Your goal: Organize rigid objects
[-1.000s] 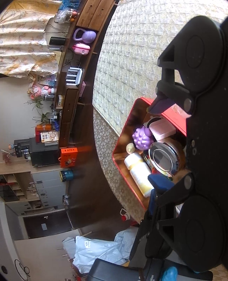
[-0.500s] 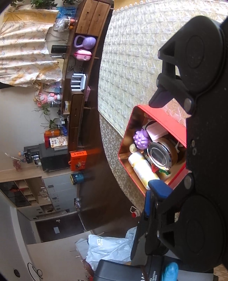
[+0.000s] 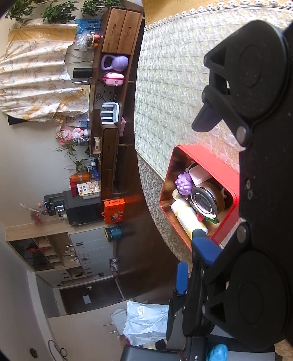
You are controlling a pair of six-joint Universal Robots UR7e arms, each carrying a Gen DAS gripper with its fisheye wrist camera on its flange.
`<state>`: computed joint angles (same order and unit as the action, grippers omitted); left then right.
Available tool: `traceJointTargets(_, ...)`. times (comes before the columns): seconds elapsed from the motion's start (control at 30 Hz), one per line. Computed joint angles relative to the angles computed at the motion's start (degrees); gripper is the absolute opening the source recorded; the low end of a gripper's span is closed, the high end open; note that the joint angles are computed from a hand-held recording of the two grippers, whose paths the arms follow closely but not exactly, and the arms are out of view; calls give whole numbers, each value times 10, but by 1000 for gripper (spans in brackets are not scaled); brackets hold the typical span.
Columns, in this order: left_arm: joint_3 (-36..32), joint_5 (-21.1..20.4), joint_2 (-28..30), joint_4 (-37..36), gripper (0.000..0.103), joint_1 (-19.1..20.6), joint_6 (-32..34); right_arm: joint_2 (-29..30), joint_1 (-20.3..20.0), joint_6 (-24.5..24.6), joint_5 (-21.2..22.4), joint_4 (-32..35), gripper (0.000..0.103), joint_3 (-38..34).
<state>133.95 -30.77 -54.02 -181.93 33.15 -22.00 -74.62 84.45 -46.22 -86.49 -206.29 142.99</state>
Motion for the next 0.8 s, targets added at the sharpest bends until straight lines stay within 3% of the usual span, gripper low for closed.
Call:
traceJointTargets(0.4, 9, -13, 7, -12, 89, -25, -11, -30, -31, 16, 28, -22, 103, 29)
traceJointTargets(0.5, 9, -20, 12, -17, 99, -30, -7, -36, -39, 19, 34, -23, 103, 34)
traceJointTargets(0.8, 3, -11, 29, -6, 100, -45, -19, -47, -58, 22, 43, -27, 103, 44)
